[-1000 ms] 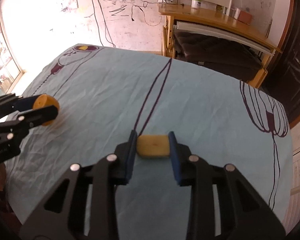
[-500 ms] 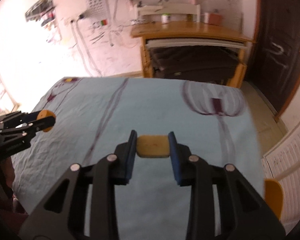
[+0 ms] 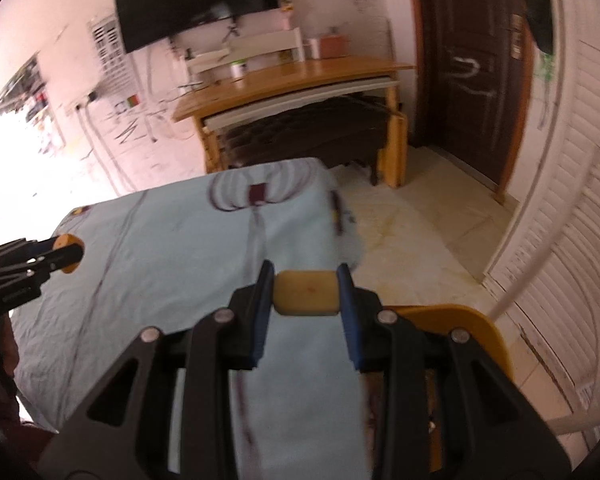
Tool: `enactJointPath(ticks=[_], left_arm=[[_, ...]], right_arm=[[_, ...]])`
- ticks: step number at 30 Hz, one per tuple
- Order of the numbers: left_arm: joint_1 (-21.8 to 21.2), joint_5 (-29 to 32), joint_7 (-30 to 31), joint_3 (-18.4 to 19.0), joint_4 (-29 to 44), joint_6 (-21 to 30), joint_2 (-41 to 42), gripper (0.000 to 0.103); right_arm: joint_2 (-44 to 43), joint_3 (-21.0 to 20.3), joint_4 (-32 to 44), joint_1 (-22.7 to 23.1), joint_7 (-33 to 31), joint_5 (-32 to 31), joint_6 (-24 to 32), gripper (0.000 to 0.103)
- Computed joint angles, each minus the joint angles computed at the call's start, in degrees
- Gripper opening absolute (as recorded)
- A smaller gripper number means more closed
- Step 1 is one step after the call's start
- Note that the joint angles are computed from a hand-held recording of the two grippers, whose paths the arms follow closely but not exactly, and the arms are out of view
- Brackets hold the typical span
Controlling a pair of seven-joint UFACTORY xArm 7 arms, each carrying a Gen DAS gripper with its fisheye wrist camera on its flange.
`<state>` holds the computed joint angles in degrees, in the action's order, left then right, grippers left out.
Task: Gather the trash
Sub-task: 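Carry cup and sponge block over the orange bin and open both tools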
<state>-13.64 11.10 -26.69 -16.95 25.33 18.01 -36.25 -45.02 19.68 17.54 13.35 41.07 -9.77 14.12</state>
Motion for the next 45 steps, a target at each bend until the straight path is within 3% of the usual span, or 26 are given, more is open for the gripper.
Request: enactJointPath(ticks=[6, 13, 21, 28, 30, 32, 41, 45], left_arm=[[-0.6, 2.5, -3.2, -5.8, 6.1, -0.4, 6.2, 0.037], [-1.8, 8.8, -8.3, -10.4, 13.0, 0.9, 14.0, 0.037], [-8.8, 12.0, -9.4, -8.3, 20.1, 2.1, 23.0, 0.037], [-17.3, 3.0, -1.0, -3.2, 26.7, 2.2, 31.9, 0.037], [-18.8, 1.3, 0.6, -2.6, 29.1, 2.7, 34.9, 0.037], [-20.0, -1.5, 3.0, -2.1, 30.7, 2.8, 37.2, 0.037], [-22.6, -8.3, 8.0, -1.2, 35.2, 3.8, 43.6, 0.038], [-22.8, -11.6, 10.5, -1.4, 35.5, 3.6, 44.0, 0.052]], right_arm=[[-8.9, -4.6, -7.4, 0.2, -1.4, 1.2, 3.1, 0.03], [-14.5, -10.5, -13.8, 0.0, -5.9, 3.7, 3.0, 0.03], [-13.2, -14.5, -16.9, 0.1, -11.0, 7.4, -0.2, 0.03], [-9.0, -17.8, -17.6, 1.1, -15.1, 10.7, -2.3, 0.031], [-10.1, -18.1, -18.1, 0.3, -15.7, 11.3, -1.8, 0.049], [-12.4, -18.7, -19.2, -0.8, -16.2, 12.0, -1.2, 0.059], [-19.5, -20.2, -22.5, -6.9, -17.7, 13.7, 2.2, 0.059], [-23.5, -19.8, -23.3, -8.5, -17.5, 14.0, 4.6, 0.059]])
